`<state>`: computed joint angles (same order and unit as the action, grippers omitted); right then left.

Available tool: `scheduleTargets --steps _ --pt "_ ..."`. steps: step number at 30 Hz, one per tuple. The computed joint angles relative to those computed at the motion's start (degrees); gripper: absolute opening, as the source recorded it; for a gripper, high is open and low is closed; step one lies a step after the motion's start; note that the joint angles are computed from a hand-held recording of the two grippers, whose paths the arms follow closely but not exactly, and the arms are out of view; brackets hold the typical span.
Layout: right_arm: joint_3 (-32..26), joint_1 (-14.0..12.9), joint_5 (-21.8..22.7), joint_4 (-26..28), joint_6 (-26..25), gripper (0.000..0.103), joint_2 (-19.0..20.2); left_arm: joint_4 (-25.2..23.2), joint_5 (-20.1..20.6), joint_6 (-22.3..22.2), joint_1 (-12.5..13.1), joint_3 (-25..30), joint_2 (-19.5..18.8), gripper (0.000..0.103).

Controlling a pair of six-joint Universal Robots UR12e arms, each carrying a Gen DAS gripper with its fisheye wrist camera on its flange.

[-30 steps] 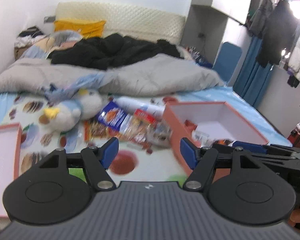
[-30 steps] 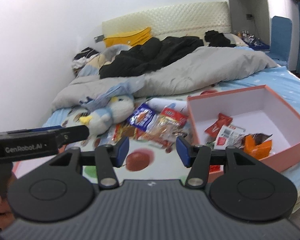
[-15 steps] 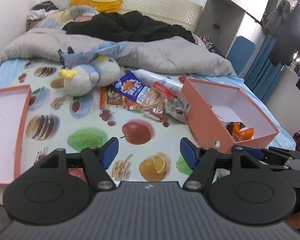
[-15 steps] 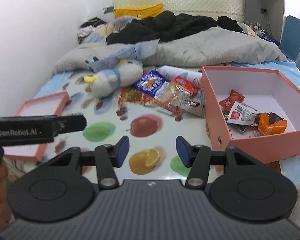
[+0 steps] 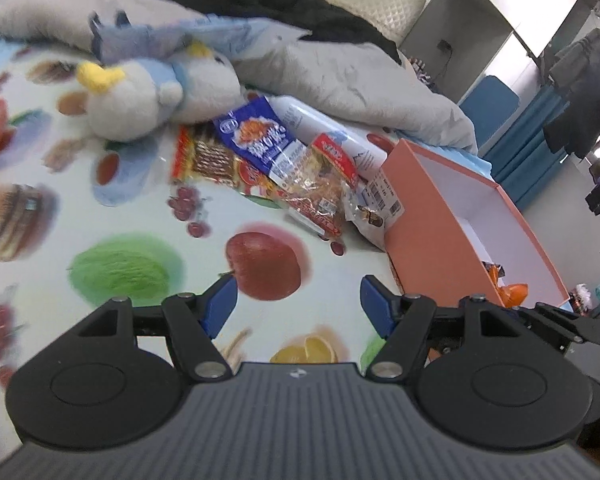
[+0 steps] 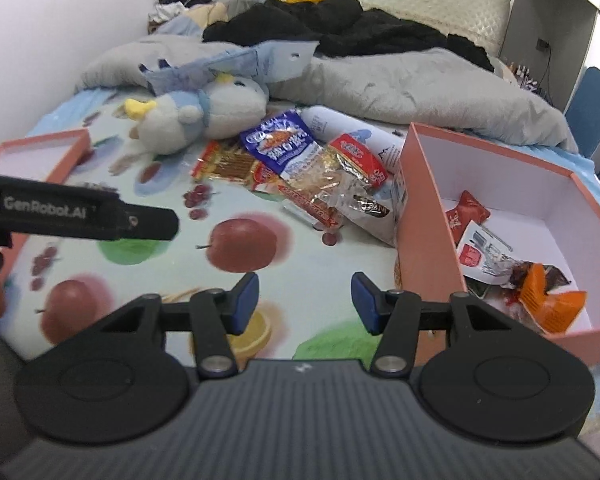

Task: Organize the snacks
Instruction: 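Reach both tools down toward the remaining snack packets beside the plush toy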

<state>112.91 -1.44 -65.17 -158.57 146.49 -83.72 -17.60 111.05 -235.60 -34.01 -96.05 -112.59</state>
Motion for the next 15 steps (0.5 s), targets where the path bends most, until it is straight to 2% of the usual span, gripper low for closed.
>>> scheduleTargets --steps 6,10,15 --pt "-2.1 2.2 -3.6 -4.5 -1.5 0.053 5.2 5.3 -6.4 1.5 3.7 0.9 -4.1 0.071" --pt "-3.7 3.7 -6.1 -7.8 -2.4 0.053 8.3 8.4 -10.1 0.8 6.0 1.4 -6.3 0.071" --pt "-5.9 5.0 -9.3 -9.9 -3.3 0.053 11.3 11.2 -15.0 -1.7 8.4 2.4 -8.6 0.062"
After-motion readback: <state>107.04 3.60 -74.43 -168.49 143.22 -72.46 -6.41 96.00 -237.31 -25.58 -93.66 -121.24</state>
